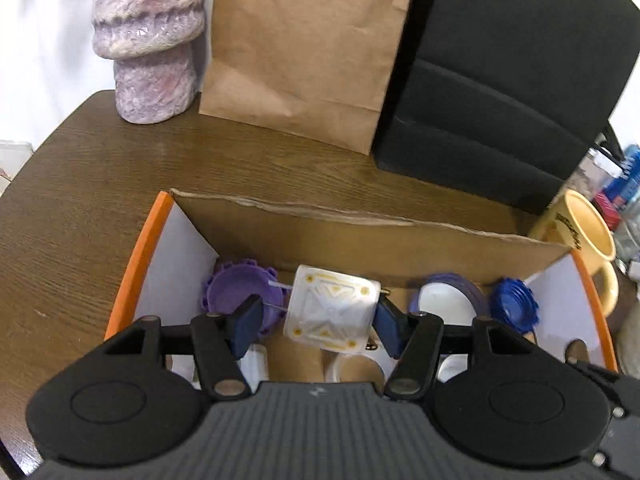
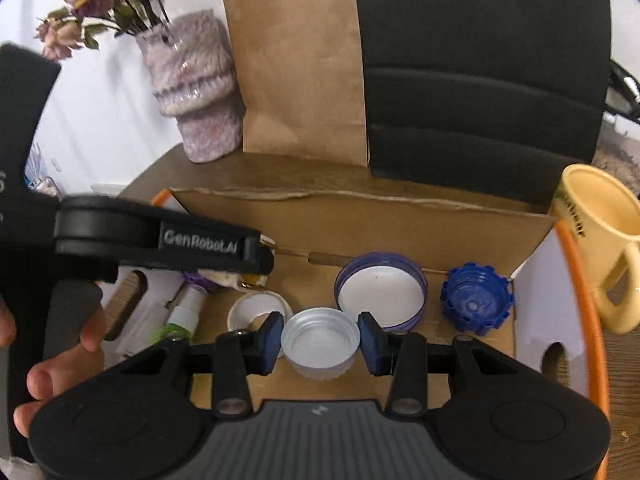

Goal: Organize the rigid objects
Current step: 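Carry the plug adapter and bottle cap into the red box and release them, then withdraw both tools from the box back over the table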

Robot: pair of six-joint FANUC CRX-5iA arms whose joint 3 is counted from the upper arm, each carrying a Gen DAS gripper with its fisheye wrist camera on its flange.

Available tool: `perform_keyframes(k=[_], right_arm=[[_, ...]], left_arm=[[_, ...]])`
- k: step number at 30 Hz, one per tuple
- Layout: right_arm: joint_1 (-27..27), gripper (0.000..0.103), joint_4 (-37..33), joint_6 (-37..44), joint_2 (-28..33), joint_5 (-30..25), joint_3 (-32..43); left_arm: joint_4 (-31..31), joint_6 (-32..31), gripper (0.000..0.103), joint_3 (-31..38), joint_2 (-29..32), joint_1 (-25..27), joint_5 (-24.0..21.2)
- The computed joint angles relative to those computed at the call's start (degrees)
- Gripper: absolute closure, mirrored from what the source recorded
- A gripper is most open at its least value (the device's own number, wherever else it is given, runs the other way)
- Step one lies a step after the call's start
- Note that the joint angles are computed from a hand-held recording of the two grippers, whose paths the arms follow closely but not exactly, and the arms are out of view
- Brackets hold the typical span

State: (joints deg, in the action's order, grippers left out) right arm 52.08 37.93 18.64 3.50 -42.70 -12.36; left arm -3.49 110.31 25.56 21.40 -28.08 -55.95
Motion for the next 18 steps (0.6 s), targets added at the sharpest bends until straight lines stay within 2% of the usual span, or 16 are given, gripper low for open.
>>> perform_keyframes(k=[1, 2, 3, 5, 12, 18], right_arm=[[0.0, 0.062, -0.3, 0.5, 0.0, -0.1, 0.1], [0.1, 0.059, 1.1, -0.5, -0.2, 0.2, -0.4], [0.3, 0.051, 2.1, -1.3, -0.2, -0.3, -0.5], [0.6, 0.046, 3.4, -2.1, -0.1, -1.2, -0.6], [2.4, 0.046, 5.3, -4.3, -3.2, -5.3, -1.5], [7.3, 0.044, 7.6, -7.2, -9.6, -13.5, -4.2]], left_arm=[[0.8, -0.7, 0.032, -0.5, -0.1, 0.2, 0.7], [1.7, -1.5, 0.032, -0.9, -0.3, 0.4, 1.1], [1.9, -1.7, 0.032, -1.1, -0.5, 0.4, 1.2], [1.2, -1.2, 0.032, -1.1, -0.9, 0.1, 1.3], [-0.3, -0.8, 0.029, -4.6, -6.5, 0.2, 0.5], [-1.9, -2.5, 0.027, -11.1, -15.7, -1.0, 0.8]])
